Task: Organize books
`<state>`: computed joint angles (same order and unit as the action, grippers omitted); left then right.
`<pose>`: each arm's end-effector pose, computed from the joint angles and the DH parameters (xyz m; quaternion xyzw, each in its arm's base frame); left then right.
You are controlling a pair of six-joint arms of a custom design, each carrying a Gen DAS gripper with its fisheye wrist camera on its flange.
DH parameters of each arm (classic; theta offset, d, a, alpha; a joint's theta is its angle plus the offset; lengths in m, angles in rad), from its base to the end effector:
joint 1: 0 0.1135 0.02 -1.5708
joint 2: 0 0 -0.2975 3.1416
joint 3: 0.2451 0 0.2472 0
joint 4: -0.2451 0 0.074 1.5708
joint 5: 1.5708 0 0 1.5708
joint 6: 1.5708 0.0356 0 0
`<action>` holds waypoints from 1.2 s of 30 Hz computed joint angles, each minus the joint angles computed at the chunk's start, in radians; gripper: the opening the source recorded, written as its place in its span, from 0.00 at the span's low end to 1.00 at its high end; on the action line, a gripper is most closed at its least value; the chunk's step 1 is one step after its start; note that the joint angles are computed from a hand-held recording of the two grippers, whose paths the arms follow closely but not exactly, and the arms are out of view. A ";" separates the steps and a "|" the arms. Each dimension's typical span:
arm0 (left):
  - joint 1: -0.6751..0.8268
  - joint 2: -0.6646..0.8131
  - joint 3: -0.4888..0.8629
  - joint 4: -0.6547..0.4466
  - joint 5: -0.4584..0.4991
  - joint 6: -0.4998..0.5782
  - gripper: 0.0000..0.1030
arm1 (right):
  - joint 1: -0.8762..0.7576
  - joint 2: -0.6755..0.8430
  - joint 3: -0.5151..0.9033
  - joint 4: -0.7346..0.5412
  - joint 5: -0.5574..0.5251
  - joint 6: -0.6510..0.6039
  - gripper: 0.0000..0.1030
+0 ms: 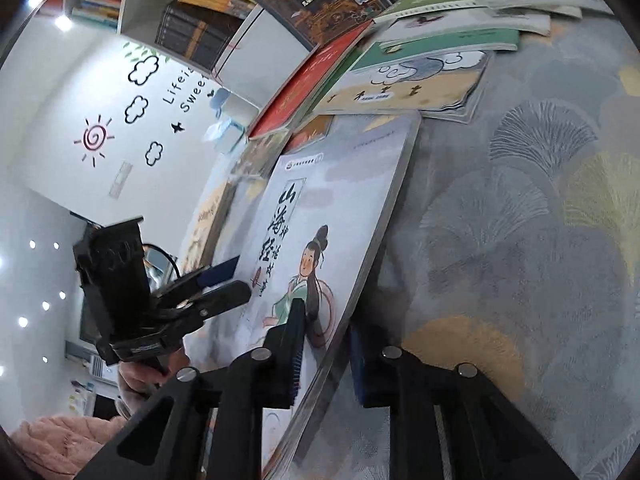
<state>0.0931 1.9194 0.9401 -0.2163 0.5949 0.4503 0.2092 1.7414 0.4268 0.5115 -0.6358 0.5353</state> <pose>0.3434 0.0120 0.1312 0.2207 0.9147 -0.2295 0.2490 0.2505 0.0748 0.1160 0.0275 0.8881 0.3994 0.2260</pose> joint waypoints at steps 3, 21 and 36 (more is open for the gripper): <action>0.026 0.018 0.017 -0.001 0.027 -0.053 0.35 | 0.040 -0.033 -0.001 -0.025 0.076 -0.014 0.18; -0.019 -0.086 -0.045 -0.045 0.024 -0.036 0.34 | 0.161 -0.290 -0.089 -0.078 0.201 0.123 0.18; 0.081 -0.208 -0.043 -0.120 0.091 -0.002 0.34 | 0.257 -0.410 -0.052 -0.029 0.212 0.271 0.18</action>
<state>0.1741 1.7118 0.8970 -0.3358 0.6859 0.4483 0.4658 1.3313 0.3749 0.4822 -0.4243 0.8061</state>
